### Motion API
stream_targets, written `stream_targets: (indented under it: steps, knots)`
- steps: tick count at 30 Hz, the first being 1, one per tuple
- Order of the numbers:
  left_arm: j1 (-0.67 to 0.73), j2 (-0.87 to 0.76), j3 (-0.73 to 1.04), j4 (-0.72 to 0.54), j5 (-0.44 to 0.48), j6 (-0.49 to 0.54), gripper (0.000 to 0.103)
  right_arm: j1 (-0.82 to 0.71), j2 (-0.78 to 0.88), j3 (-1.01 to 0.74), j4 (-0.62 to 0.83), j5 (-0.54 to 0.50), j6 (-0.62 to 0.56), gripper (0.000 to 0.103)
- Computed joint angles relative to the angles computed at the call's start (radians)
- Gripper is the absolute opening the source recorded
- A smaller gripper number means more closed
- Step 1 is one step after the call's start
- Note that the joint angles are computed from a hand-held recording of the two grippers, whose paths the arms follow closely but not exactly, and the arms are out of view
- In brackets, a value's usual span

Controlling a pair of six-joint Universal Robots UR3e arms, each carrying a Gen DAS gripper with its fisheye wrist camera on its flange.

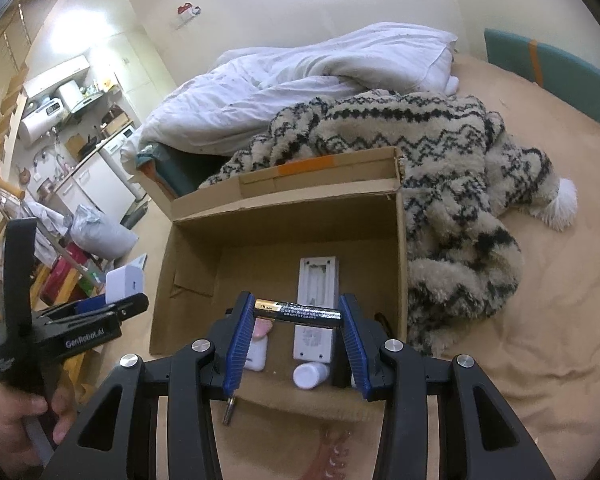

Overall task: Organize rigid objects
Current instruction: 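Carry the white charger and battery into the box with both tools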

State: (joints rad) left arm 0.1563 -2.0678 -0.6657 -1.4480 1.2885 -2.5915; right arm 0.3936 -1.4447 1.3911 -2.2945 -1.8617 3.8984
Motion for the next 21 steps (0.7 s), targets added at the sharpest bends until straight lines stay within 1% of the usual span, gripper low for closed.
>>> stream_targets:
  steps: [10, 15, 18, 21]
  knots:
    - [-0.096, -0.077, 0.020, 0.076, 0.067, -0.030, 0.054, -0.074, 0.109, -0.086, 0.017, 0.088, -0.052, 0.045]
    - [-0.137, -0.132, 0.067, 0.074, 0.105, -0.032, 0.054, -0.116, 0.139, -0.098, 0.040, 0.150, -0.042, 0.045]
    - [-0.162, -0.149, 0.055, 0.109, 0.127, -0.020, 0.054, -0.133, 0.145, -0.093, 0.053, 0.184, -0.030, 0.045]
    - [-0.174, -0.164, 0.044, 0.118, 0.140, -0.013, 0.054, -0.148, 0.148, -0.085, 0.077, 0.224, -0.022, 0.045]
